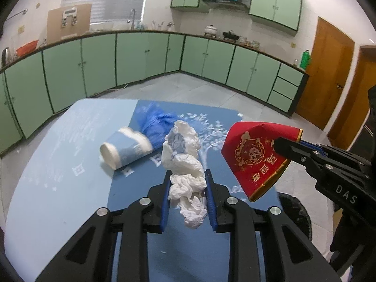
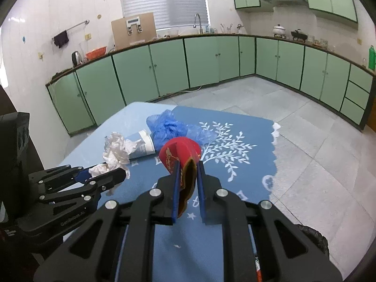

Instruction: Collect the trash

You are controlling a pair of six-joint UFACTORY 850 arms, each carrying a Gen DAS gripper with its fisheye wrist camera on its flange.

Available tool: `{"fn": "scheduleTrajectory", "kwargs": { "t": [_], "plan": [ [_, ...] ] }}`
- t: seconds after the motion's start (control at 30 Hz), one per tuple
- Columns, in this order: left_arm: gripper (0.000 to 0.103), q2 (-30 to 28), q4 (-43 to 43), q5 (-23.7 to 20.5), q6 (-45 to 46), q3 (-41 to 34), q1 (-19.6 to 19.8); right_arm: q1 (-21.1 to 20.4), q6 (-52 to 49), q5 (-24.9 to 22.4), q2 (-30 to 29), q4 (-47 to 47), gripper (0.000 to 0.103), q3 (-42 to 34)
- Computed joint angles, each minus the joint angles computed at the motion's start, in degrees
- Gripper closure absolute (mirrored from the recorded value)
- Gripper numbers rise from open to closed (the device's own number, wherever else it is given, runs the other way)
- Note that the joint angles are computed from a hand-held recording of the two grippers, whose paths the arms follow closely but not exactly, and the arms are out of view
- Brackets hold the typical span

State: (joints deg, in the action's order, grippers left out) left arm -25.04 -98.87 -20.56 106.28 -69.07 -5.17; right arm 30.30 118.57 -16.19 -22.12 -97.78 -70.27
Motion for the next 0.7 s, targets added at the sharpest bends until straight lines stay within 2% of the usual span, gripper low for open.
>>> {"fn": "scheduleTrajectory", "kwargs": {
  "t": [0.37,0.7],
  "plan": [
    [0.077,7.13,-2.09,-4.26,3.96,5.86,-2.94,1.53,2.69,-6.52,10.57,-1.59,0.091,9.78],
    [0.077,10.35,-1.44,-7.87,5.4,9.69,-6.92,2.05,1.46,-13.2,20.1,3.61,0.09,19.44]
  ]
}}
